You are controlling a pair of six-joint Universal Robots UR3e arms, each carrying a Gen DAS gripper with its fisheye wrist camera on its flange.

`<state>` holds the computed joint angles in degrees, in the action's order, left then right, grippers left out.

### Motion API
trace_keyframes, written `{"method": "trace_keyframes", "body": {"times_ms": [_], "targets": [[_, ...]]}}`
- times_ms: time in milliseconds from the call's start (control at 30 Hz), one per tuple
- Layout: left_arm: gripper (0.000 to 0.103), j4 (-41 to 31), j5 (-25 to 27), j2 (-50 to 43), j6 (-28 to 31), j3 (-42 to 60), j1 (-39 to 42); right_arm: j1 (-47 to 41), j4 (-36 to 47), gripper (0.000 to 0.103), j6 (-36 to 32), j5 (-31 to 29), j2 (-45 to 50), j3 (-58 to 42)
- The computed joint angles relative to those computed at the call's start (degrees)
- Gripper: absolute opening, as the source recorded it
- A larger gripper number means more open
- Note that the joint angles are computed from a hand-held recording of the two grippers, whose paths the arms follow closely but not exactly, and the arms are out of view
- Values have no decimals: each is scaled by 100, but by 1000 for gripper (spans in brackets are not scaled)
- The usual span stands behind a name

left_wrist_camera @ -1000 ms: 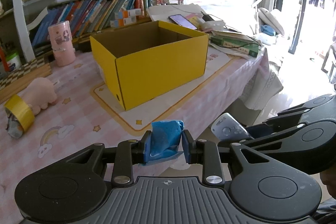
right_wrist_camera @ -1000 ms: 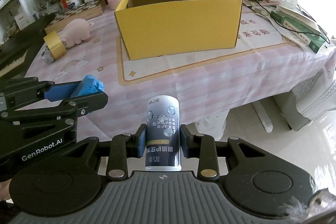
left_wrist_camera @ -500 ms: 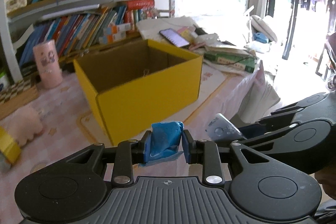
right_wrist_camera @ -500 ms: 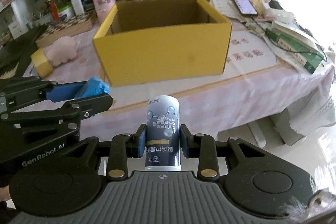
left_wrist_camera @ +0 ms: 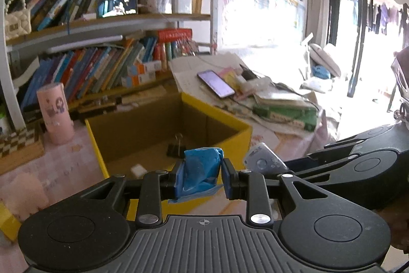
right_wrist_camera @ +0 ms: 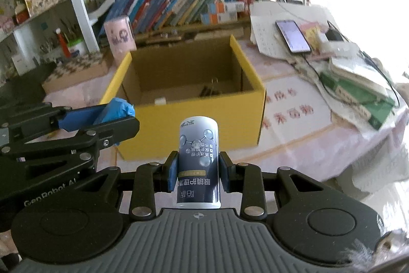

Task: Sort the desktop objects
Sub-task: 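Carry the blue cloth in the left tool while the right tool carries the bottle to the yellow box, then open the left tool over the box while the right tool releases the bottle inside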

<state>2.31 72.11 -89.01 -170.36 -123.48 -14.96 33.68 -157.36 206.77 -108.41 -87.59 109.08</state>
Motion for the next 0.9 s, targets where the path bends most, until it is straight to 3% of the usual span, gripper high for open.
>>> {"method": "trace_keyframes", "body": {"times_ms": [433, 600, 900], "targets": [[28, 127, 1282, -1339, -286, 1567, -477, -1448, -796, 30, -1360, 1522, 366, -511], [28, -263, 1896, -1995, -444, 2358, -596, -1947, -911, 30, -1866, 2116, 845, -1008], [28, -1238, 2357, -2806, -672, 3415, -760, -2458, -302, 30, -2654, 2930, 1996, -2296]]}}
